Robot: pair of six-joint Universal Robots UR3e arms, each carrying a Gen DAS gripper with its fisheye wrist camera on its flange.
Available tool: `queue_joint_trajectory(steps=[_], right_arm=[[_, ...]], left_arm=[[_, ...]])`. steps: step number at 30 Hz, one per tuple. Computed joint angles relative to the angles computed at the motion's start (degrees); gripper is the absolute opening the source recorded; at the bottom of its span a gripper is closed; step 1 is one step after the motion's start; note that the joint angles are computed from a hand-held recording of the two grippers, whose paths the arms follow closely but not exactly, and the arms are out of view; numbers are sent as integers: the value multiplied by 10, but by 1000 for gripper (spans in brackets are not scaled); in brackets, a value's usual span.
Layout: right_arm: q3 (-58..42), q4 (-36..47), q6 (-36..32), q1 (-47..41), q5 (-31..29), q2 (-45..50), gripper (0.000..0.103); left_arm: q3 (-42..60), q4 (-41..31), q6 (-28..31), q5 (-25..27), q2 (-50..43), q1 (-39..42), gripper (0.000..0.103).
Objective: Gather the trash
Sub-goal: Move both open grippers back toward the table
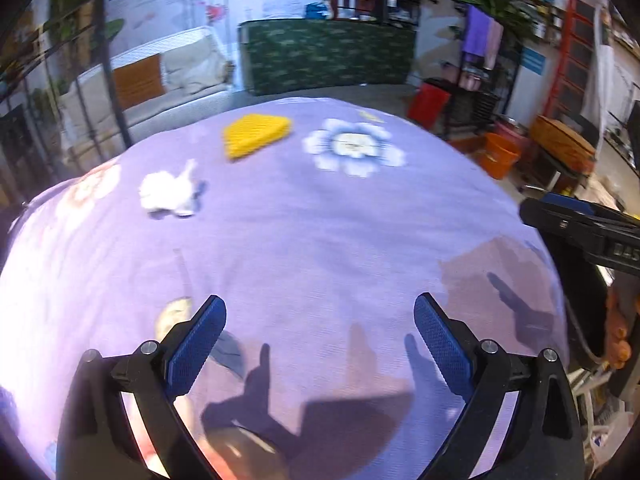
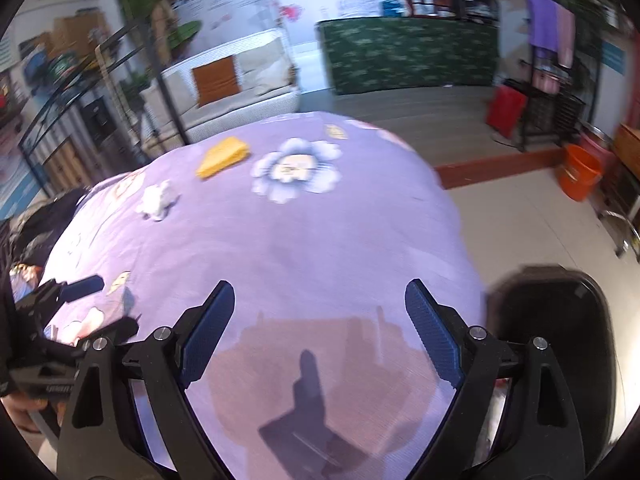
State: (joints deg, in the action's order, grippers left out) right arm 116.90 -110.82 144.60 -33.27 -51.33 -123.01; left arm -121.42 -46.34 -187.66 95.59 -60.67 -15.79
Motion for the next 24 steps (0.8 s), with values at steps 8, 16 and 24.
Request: queue_joint_trajectory(steps=[8,16,24], right_arm=[[-132,-203,149,234,-99,244,86],[-420,-227,223,376,-178,528,86],[-809,-90,269,425,-211,790,86]], left_arm=[[-17,-18,91,-108,21,251,93],[66,28,86,-120,-143,304,92],[143,40,88,-103,-269,293,66]])
